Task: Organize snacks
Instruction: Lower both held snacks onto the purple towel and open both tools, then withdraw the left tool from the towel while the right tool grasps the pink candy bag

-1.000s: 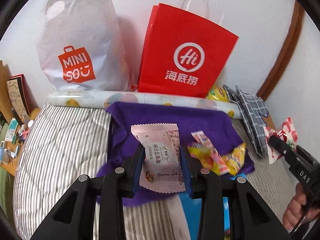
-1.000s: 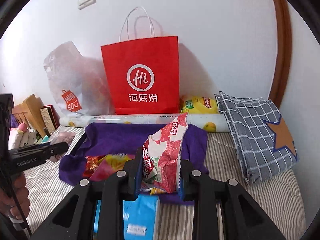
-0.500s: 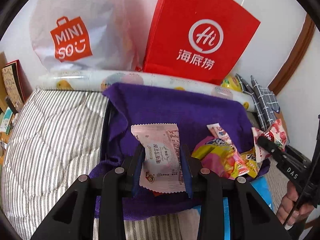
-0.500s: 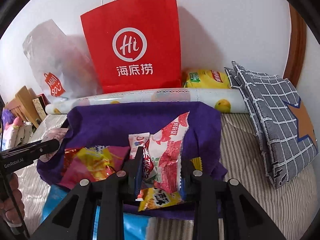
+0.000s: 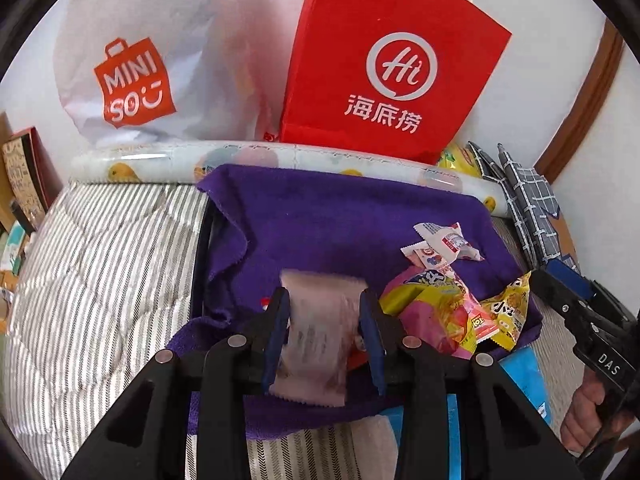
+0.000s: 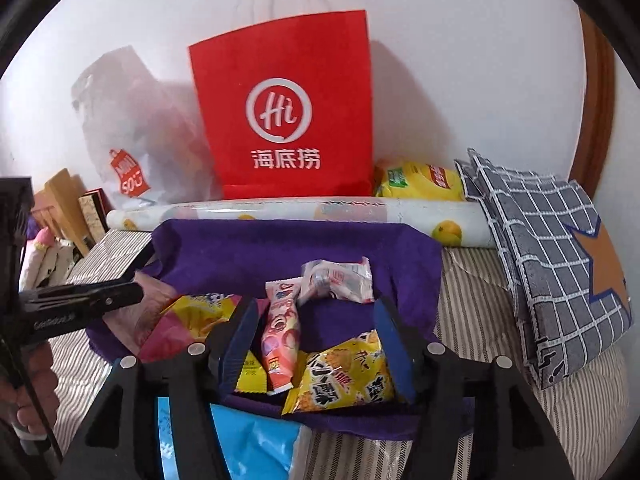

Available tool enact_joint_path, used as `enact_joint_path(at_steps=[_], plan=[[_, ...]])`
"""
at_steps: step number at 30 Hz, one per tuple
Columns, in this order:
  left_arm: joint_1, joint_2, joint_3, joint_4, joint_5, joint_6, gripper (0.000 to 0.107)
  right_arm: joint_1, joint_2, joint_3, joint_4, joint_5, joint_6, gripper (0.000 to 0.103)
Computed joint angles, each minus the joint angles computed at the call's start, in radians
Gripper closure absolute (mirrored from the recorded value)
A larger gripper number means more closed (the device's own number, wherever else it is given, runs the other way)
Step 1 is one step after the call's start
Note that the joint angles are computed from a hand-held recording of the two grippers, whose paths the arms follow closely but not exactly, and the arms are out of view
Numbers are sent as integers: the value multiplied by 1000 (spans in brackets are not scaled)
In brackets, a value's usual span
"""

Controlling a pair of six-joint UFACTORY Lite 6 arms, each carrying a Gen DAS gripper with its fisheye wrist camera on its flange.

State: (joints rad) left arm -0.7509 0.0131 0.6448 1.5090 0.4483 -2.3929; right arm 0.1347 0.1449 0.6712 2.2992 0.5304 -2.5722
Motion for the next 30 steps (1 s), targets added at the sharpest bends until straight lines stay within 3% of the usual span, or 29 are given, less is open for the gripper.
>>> enact_joint_path(at_steps=[4, 7, 13, 17, 21, 24, 30], plan=[[-34, 6, 20, -55, 61, 54, 57, 5, -33, -30, 20, 3, -16, 45], [-47, 9, 26, -79, 83, 76, 57, 0, -108, -78, 63, -4, -39, 45], [-50, 16, 40, -125, 70, 118, 57, -98, -270, -177, -159, -6, 200, 45], [-99, 5, 49, -176, 126, 154, 57, -139, -391, -277, -164, -43, 190, 45], [-167, -85, 4, -175, 191, 117, 56, -226, -499, -361, -363, -64, 336, 45], [-223, -180, -66, -204, 219, 71, 45, -292, -577, -428, -515, -63, 435, 45], [-384, -311, -165, -321, 295, 56, 44, -435, -668, -558, -733, 15, 544, 45]])
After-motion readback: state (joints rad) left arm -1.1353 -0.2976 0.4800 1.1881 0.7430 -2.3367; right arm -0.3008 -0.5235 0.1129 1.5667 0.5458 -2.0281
